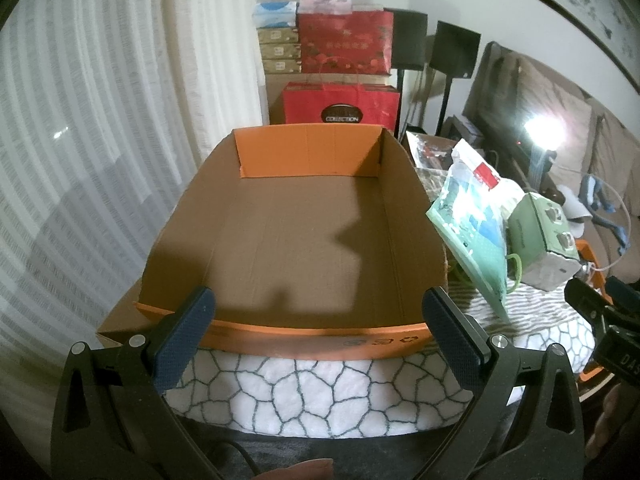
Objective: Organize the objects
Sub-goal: 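Move the left gripper toward the wall of the orange-rimmed cardboard box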
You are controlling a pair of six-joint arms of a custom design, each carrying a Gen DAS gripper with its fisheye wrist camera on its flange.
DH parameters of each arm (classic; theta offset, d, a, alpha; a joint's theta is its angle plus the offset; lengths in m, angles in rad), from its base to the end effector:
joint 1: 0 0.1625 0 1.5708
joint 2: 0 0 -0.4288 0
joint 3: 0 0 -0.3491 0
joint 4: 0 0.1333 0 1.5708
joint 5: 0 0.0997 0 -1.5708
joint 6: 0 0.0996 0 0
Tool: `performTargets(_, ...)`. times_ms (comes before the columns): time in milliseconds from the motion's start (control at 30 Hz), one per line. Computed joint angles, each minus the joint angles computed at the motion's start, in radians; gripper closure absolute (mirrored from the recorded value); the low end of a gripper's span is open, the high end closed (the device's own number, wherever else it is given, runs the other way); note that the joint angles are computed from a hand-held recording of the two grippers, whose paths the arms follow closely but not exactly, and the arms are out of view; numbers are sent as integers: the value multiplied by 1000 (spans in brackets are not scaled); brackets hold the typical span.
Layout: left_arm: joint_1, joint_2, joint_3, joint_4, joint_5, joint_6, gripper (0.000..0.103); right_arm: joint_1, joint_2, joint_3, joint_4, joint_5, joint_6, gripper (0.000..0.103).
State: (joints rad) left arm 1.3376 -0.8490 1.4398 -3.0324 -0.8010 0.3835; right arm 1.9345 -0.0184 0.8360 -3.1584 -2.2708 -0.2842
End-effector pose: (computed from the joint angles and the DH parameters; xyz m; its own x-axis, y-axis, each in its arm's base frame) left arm 0.0372 -0.7203 0.3201 -0.7062 -0.0919 -0.7020 0.4455 0.7129 -0.5415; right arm 0.3464 -0.7157 -0.0696 -0.7677 -0.0470 0.6391 -0.4903 0.6853 -0.5385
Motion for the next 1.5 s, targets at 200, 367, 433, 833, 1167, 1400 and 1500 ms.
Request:
performTargets(200,4,6,13,-30,3,4,0,-1,-1,4,-2,-1,1,0)
performTargets(367,6,11,7,-38,10,17,0,-3,-1,5,-5,1,-3,0)
performTargets(433,8,15,-4,-38,12,23,0,-7,12,-16,-1,2,-7,0)
performTargets(833,52,49,-150,53,-8,40,0,-22,51,-138,51,-13,-23,0)
performTargets(1167,80,87,-279,113,-25,36,0,-35,91,-245,109,-34,-36,0)
performTargets(1400,109,132,-404,181,1,54,1,-48,139,-365,168,-64,-46,0)
performTargets(1500,125,151,-459,218,5,46,1,-55,161,-424,206,-72,-46,0)
